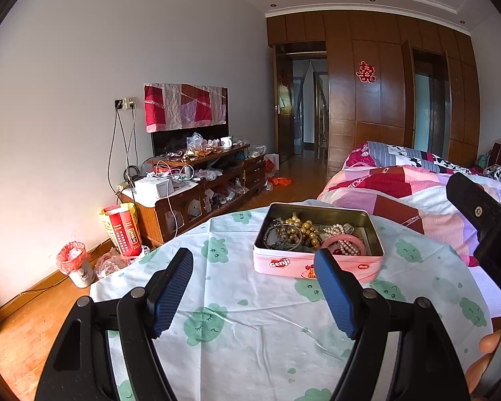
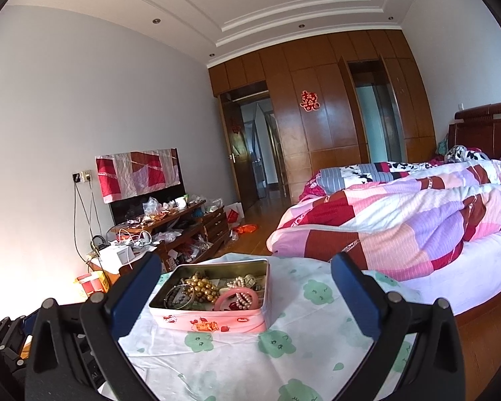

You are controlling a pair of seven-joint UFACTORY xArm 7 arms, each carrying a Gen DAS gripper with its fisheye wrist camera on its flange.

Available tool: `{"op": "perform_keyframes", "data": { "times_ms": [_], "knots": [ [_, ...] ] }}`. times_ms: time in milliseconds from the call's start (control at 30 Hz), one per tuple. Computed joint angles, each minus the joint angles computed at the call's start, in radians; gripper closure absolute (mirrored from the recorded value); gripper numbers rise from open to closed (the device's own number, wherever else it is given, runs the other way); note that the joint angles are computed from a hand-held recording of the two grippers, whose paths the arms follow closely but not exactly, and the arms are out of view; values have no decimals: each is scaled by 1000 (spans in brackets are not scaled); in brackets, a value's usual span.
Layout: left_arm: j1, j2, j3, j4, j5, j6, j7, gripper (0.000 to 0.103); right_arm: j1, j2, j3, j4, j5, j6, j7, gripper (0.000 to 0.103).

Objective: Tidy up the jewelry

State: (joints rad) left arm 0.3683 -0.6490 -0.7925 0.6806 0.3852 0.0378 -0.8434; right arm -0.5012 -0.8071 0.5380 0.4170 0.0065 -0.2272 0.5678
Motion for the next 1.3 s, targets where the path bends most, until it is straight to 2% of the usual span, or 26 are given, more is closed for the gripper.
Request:
{"op": "perform_keyframes", "data": {
  "times_ms": [400, 1300],
  "knots": [
    [14, 1, -15, 6, 10, 4, -14, 28, 14, 5, -16, -3, -2, 5, -1, 0],
    [32, -26, -26, -1, 0, -10, -18, 27, -5, 3, 8, -11, 6, -3, 17, 0]
  ]
}}
